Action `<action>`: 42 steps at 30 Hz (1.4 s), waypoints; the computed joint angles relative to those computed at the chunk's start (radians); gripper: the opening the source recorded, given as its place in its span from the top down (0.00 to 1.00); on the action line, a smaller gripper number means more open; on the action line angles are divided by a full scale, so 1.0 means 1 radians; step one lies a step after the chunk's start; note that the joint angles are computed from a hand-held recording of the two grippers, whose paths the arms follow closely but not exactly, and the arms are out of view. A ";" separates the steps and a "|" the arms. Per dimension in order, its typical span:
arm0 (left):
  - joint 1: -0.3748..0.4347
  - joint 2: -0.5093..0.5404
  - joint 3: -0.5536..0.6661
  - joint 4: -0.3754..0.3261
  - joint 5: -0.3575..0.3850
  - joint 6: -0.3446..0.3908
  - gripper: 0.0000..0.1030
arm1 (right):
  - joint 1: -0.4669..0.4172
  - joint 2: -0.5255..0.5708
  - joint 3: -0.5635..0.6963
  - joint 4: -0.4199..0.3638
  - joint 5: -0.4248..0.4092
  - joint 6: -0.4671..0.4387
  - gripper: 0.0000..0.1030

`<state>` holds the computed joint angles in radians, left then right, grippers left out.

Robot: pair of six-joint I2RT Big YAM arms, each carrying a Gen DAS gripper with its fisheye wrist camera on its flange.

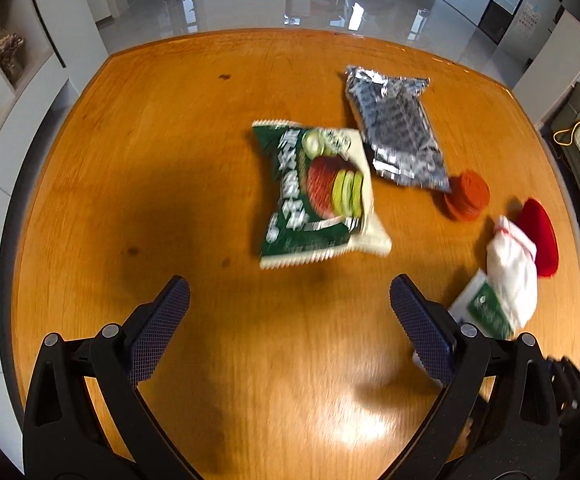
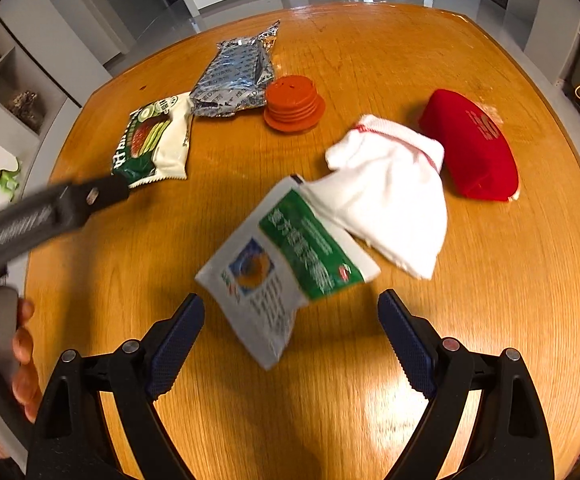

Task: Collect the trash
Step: 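Move both open tools back over the table, then grasp the green snack bag with the left tool while the right grasps the white-green medicine packet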

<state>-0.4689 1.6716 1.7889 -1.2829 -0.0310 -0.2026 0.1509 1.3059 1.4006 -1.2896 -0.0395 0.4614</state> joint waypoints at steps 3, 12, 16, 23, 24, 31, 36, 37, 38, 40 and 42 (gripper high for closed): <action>-0.010 0.071 0.079 -0.015 -0.018 0.000 0.06 | 0.006 0.022 0.014 -0.009 0.014 -0.013 0.20; -0.035 0.172 0.173 -0.026 -0.101 0.024 0.19 | 0.027 0.037 0.032 -0.009 0.057 -0.070 0.45; -0.012 0.172 0.161 -0.021 -0.002 0.014 0.37 | 0.034 0.037 0.039 -0.009 0.031 -0.057 0.63; -0.011 0.160 0.144 -0.015 -0.005 0.024 0.39 | 0.041 0.014 0.029 -0.023 0.022 -0.064 0.70; -0.010 0.163 0.149 -0.019 -0.006 0.027 0.39 | 0.040 0.003 0.023 -0.027 0.018 -0.067 0.71; -0.001 0.139 0.121 -0.012 0.030 0.038 0.40 | 0.083 -0.046 -0.010 -0.042 0.029 -0.053 0.75; 0.011 0.042 0.017 0.023 0.043 0.061 0.40 | 0.115 -0.091 -0.032 -0.063 0.038 -0.030 0.80; 0.014 0.022 -0.002 0.025 0.044 0.064 0.40 | 0.117 -0.094 -0.034 -0.064 0.039 -0.028 0.80; 0.017 -0.004 -0.029 0.030 0.042 0.068 0.40 | 0.124 -0.105 -0.040 -0.068 0.041 -0.021 0.81; 0.022 -0.052 -0.077 0.039 0.046 0.078 0.40 | 0.137 -0.127 -0.050 -0.078 0.046 -0.011 0.82; 0.029 -0.106 -0.128 0.046 0.045 0.083 0.40 | 0.152 -0.147 -0.057 -0.087 0.053 0.001 0.82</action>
